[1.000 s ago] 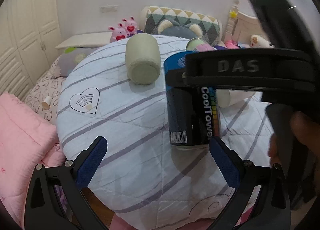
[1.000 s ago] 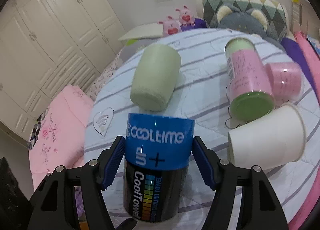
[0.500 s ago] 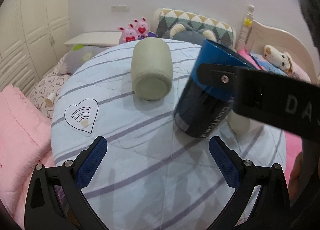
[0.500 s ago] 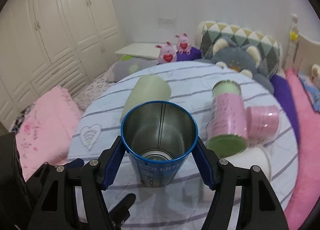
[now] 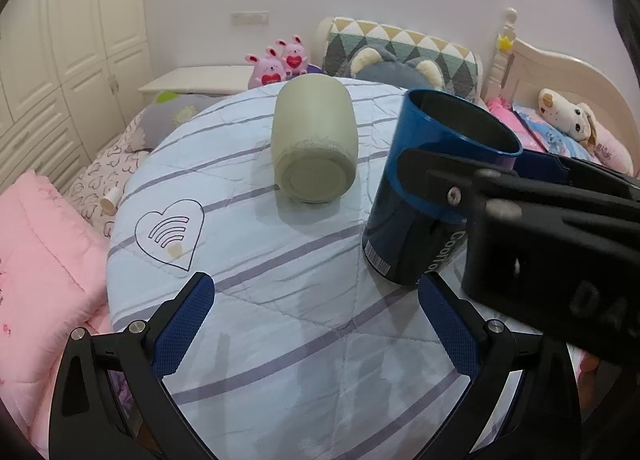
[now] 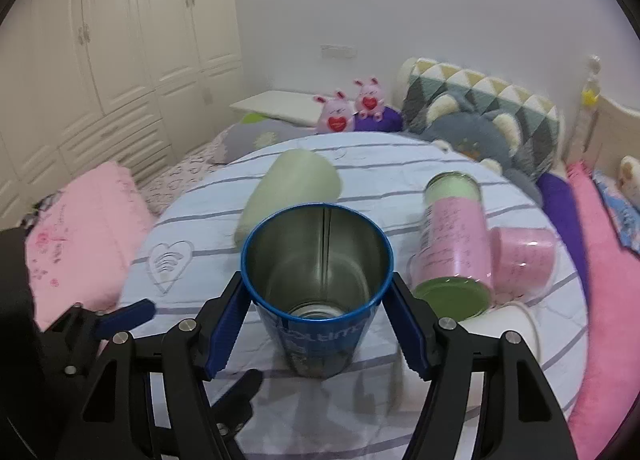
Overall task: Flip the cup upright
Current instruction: 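Lower the upright can onto the table and open the right gripper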
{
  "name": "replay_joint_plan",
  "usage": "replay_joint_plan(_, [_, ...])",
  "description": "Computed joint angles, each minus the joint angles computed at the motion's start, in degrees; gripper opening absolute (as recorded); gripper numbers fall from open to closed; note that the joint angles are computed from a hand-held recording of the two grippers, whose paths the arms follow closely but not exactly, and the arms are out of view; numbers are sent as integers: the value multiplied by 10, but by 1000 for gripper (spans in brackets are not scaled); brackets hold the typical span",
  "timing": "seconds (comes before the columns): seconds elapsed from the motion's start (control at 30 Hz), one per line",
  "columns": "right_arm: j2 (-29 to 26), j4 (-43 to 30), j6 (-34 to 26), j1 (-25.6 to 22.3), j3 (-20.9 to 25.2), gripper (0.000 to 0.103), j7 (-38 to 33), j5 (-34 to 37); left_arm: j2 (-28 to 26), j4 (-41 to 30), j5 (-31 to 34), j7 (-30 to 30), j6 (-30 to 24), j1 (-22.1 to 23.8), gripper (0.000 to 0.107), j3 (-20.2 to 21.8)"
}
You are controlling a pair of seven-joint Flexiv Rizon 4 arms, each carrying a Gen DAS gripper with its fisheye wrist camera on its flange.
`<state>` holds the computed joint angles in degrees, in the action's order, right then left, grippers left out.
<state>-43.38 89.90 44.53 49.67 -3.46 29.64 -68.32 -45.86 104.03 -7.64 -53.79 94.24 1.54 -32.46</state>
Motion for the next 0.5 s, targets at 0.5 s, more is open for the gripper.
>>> replay_joint_plan(0.5, [37, 42, -34, 17, 8, 83, 61, -59, 26, 42, 48, -32, 65, 19, 103, -13])
